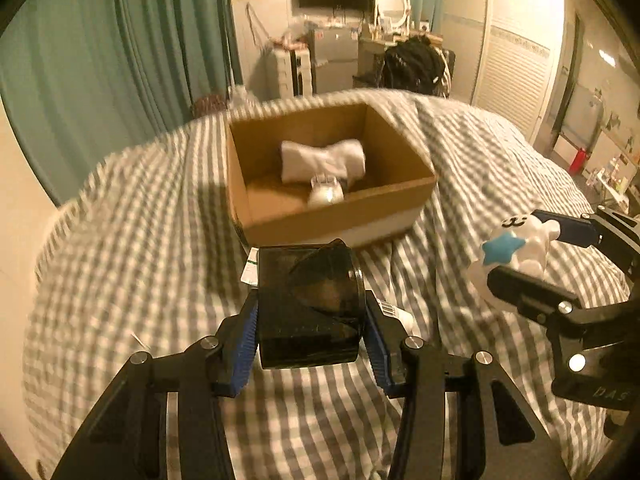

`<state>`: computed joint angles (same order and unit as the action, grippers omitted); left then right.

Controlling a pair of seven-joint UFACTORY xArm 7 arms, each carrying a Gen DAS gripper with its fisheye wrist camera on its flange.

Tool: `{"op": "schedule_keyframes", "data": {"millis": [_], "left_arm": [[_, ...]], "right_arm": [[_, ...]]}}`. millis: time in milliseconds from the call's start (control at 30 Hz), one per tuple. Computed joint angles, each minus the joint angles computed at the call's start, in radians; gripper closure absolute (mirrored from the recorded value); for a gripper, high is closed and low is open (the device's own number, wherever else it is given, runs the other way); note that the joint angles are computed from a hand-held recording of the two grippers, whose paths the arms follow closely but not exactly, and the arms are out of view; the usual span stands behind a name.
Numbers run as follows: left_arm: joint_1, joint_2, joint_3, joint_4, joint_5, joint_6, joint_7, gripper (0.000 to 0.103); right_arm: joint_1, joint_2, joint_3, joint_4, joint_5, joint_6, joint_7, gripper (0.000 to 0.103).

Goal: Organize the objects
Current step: 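Place the black cup and plush toy into the box, opening both tools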

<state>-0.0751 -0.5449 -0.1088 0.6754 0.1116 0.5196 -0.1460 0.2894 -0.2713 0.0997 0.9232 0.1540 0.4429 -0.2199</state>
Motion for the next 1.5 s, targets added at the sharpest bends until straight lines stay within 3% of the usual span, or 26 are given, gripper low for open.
{"op": "schedule_keyframes", "data": {"millis": [100,200,300,633,867,1167,1333,1500], "left_arm": [[0.053,0.0,-0.045,0.025,0.079,0.002,-0.025,0.055],[0.045,0.014,-0.021,0.055,0.075,0.001,-0.017,0.055],[0.096,0.025,-0.069,0.081,0.162,-0.008,-0.054,0.055],[0.044,0.204,-0.009,0.232,0.115,-0.015,-0.022,0.055],[0.035,0.365,0.028,0.374,0.091,-0.04,-0.009,0.055],[0.024,0.626,0.077,0.598,0.006,-0.071,0.053,0.055],[0.038,0.736,0.073,0.67,-0.093,-0.098,0.145,0.055],[0.036,0.793,0.076,0.696,-0.109,-0.114,0.197,0.054]], "right_arm": [[0.003,0.004,0.0,0.013,0.005,-0.01,0.0,0.033],[0.005,0.012,-0.001,0.018,0.009,-0.019,0.0,0.033],[0.006,0.03,-0.003,0.032,0.013,-0.015,-0.008,0.033],[-0.008,0.13,0.005,0.18,0.002,-0.009,-0.027,0.034],[-0.031,0.296,0.018,0.407,-0.039,0.002,-0.004,0.034],[-0.028,0.642,0.021,0.833,-0.109,0.109,0.046,0.034],[-0.012,0.823,0.012,1.042,-0.121,0.184,0.063,0.034],[-0.032,0.943,0.033,1.168,-0.074,0.228,0.046,0.033]]}}
